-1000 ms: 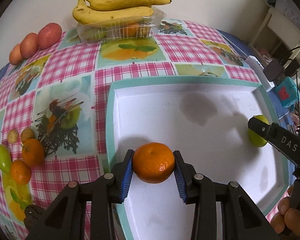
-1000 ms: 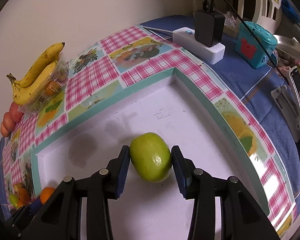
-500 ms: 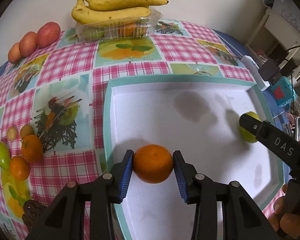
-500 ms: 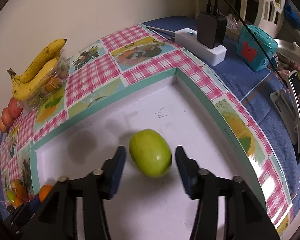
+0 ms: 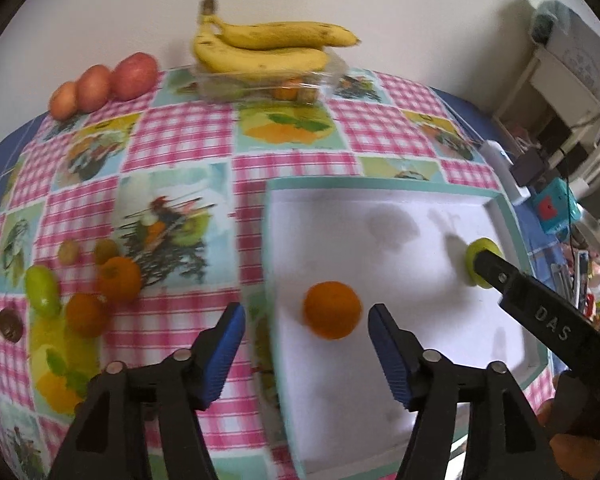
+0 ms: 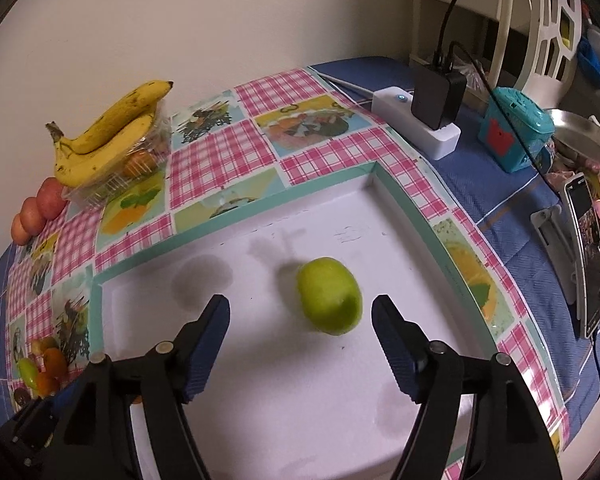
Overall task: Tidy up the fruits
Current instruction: 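Move both tools back toward the dark dates on the tablecloth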
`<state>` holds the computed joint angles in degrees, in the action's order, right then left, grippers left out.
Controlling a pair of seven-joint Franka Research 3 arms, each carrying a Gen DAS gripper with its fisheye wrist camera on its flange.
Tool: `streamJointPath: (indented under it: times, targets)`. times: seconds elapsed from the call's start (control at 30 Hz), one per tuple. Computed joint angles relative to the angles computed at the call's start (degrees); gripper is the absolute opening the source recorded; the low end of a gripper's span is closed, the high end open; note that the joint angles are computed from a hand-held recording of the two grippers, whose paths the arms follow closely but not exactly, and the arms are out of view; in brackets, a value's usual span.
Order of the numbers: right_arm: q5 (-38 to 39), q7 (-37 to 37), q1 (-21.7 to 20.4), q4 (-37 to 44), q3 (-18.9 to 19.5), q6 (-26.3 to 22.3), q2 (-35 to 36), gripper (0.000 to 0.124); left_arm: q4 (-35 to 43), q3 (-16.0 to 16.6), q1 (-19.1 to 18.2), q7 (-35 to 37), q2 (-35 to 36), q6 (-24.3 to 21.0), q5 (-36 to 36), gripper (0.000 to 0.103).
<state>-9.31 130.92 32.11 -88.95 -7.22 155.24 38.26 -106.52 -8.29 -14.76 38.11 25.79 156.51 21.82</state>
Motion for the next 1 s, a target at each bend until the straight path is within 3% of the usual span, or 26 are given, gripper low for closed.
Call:
streamJointPath:
  times: [0.13, 0.2, 0.27, 0.37, 0.47, 0.63, 0.8, 1.0]
  targets:
    - [-0.11, -0.39, 0.15, -1.03, 0.4, -0.47, -0.91, 0.079, -2.9, 3.17, -1.87, -6.31, -2.92, -2.54, 3.79, 0.08]
    - [-0.25, -0.65, 0.31, -1.34, 0.57, -0.78, -1.21, 0.079, -3.9, 4.34, -2.58, -10.23, -4.06, -4.71, 6.77, 0.095]
    - [-0.52, -0.75, 0.53, -1.65, 0.64, -0.95, -1.48, 0.079, -5.16, 5.06, -2.79, -14.54, -5.27, -6.75, 9.82, 0.103]
    - [-1.31, -0.74, 1.17, -2.0, 0.53, -1.34, -1.83, 0.079, -7.46, 4.78, -1.77, -19.0, -7.31, -8.92, 12.66, 0.103]
    - [-1.57, -1.34, 1.28, -2.64, 1.13, -1.01, -2.23, 0.092, -9.29, 4.23, -0.92, -22.36, -9.21, -11.07, 15.74, 0.103]
    - [-2.6, -1.42, 2.31, -3.94, 0.95, 0.59, -2.87, 0.092, -11.25, 2.61, 0.94, -24.0, -11.46, -14.53, 17.56, 0.103]
    - [-1.38, -3.32, 2.29, -5.03, 2.12, 3.39, -3.02, 0.092, -13.52, 1.66, 2.77, -24.0, -13.6, -14.77, 17.54, 0.103]
    - [1.17, -6.01, 2.35, -4.48, 3.5, 3.53, -2.29, 0.092, -15.7, 1.55, 4.8, -23.07, -15.63, -14.66, 17.83, 0.103]
